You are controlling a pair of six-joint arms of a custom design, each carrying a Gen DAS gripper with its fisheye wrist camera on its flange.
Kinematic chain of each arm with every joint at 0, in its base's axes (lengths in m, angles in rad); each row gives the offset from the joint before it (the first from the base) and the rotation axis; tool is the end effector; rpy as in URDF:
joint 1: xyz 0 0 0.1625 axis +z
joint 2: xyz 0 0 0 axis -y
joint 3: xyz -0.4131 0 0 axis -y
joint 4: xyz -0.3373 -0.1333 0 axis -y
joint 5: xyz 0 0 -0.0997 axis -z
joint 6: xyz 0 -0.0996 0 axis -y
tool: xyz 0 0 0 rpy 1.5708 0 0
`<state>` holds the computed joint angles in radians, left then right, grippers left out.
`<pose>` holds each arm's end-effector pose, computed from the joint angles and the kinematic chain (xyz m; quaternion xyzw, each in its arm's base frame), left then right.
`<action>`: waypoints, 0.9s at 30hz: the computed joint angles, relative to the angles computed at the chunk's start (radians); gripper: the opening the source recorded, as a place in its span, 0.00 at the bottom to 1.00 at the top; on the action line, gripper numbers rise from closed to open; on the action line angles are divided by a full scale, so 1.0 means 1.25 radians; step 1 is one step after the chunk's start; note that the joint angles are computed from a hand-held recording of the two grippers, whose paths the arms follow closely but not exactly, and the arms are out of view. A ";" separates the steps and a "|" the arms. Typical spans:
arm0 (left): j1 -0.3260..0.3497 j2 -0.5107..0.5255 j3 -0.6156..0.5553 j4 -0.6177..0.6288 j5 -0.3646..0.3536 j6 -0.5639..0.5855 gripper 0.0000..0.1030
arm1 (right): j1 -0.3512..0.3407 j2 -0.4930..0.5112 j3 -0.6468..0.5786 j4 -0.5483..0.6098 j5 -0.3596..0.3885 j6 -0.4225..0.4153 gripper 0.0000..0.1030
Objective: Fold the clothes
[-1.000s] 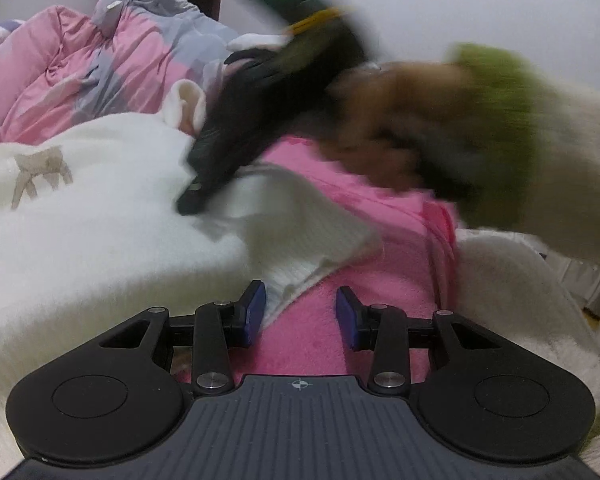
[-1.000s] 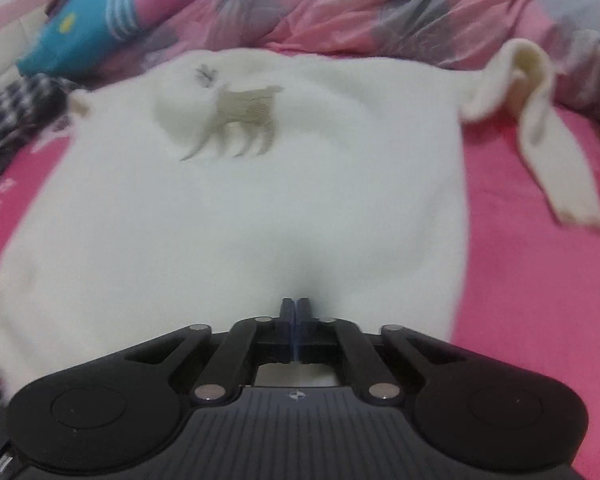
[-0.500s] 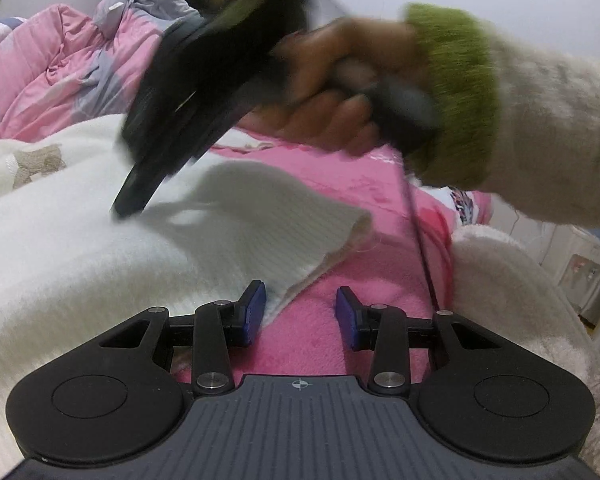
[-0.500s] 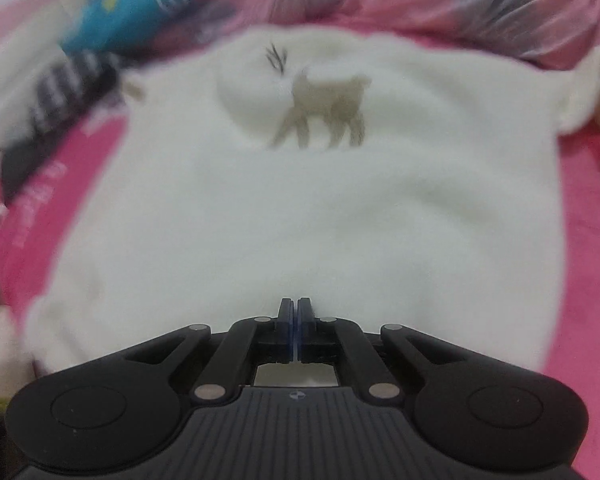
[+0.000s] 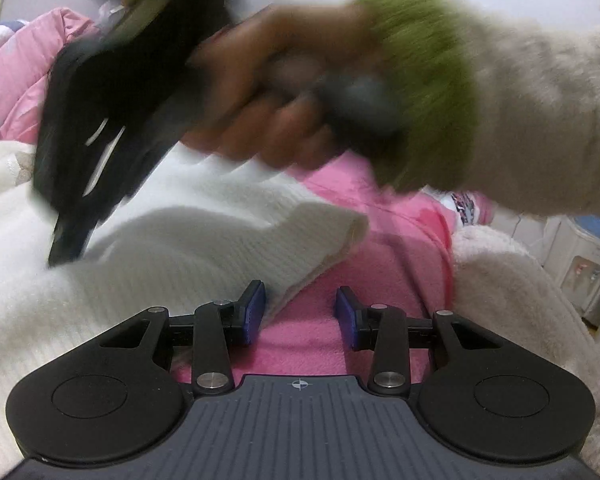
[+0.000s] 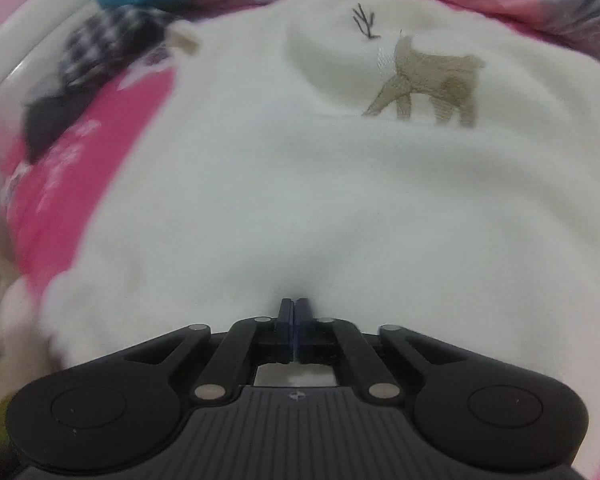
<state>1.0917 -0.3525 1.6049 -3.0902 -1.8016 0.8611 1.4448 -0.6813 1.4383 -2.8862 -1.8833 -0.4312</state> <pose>-0.1854 -0.5967 -0.0824 -0.6235 -0.7621 0.1515 0.0869 0.0138 -0.7082 0.1635 0.1020 -0.9450 0.2206 0.2187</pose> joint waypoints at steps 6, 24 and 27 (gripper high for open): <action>-0.002 -0.002 0.009 -0.015 0.006 -0.009 0.37 | 0.016 0.062 -0.106 -0.066 -0.031 0.073 0.00; 0.018 0.010 -0.020 0.000 -0.022 0.020 0.37 | 0.053 0.055 -0.172 0.276 0.107 -0.030 0.03; 0.017 0.012 -0.023 0.003 -0.020 0.020 0.37 | 0.056 0.116 -0.241 0.332 0.120 -0.069 0.15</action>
